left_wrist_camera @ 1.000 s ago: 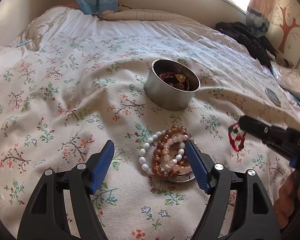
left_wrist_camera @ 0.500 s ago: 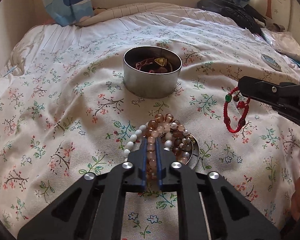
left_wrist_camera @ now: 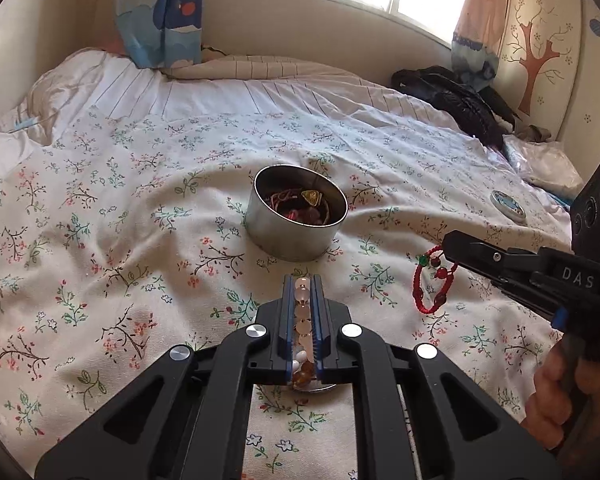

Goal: Organize jewelry
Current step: 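Close the left gripper on the pink bead bracelet in the dish, then carry left bracelet over the tin while right gripper drops red bracelet inside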

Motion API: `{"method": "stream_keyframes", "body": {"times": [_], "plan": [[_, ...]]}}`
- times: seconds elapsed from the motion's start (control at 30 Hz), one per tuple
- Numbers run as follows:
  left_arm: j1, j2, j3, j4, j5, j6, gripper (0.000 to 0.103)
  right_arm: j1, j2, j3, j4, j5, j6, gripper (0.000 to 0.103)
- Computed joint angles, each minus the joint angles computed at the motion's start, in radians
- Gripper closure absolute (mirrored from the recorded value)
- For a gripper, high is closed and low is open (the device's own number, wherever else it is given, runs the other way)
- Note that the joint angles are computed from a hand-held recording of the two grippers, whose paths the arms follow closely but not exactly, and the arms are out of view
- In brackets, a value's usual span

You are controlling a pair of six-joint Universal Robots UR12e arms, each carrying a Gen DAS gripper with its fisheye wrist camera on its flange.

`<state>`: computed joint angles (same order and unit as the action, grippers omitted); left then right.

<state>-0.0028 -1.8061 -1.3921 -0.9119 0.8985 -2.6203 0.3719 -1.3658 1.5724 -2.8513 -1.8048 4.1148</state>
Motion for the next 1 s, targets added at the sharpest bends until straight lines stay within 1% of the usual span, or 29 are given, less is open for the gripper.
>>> {"method": "stream_keyframes", "body": {"times": [0.1, 0.2, 0.3, 0.37, 0.6, 0.8, 0.9, 1.0], "plan": [[0.007, 0.005, -0.011, 0.055, -0.033, -0.035, 0.096, 0.003, 0.002, 0.0, -0.028, -0.009, -0.018, 0.097], [0.017, 0.007, -0.018, 0.101, -0.081, -0.071, 0.096, 0.005, 0.006, -0.005, -0.051, -0.013, -0.037, 0.097], [0.026, 0.002, -0.016, 0.132, -0.125, -0.112, 0.096, 0.007, 0.012, -0.011, -0.07, -0.017, -0.055, 0.097], [0.028, -0.002, -0.012, 0.147, -0.141, -0.135, 0.096, 0.007, 0.017, -0.016, -0.081, -0.017, -0.065, 0.097], [0.015, -0.019, 0.007, 0.179, -0.148, -0.162, 0.096, -0.004, 0.032, -0.029, -0.126, -0.006, -0.08, 0.097], [-0.005, -0.047, 0.037, 0.229, -0.156, -0.221, 0.096, -0.023, 0.046, -0.04, -0.159, 0.003, -0.069, 0.097], [-0.013, -0.062, 0.054, 0.243, -0.164, -0.237, 0.096, -0.033, 0.058, -0.053, -0.167, 0.012, -0.068, 0.097], [-0.022, -0.082, 0.078, 0.251, -0.173, -0.265, 0.096, -0.041, 0.072, -0.074, -0.154, 0.02, -0.079, 0.097]]}}
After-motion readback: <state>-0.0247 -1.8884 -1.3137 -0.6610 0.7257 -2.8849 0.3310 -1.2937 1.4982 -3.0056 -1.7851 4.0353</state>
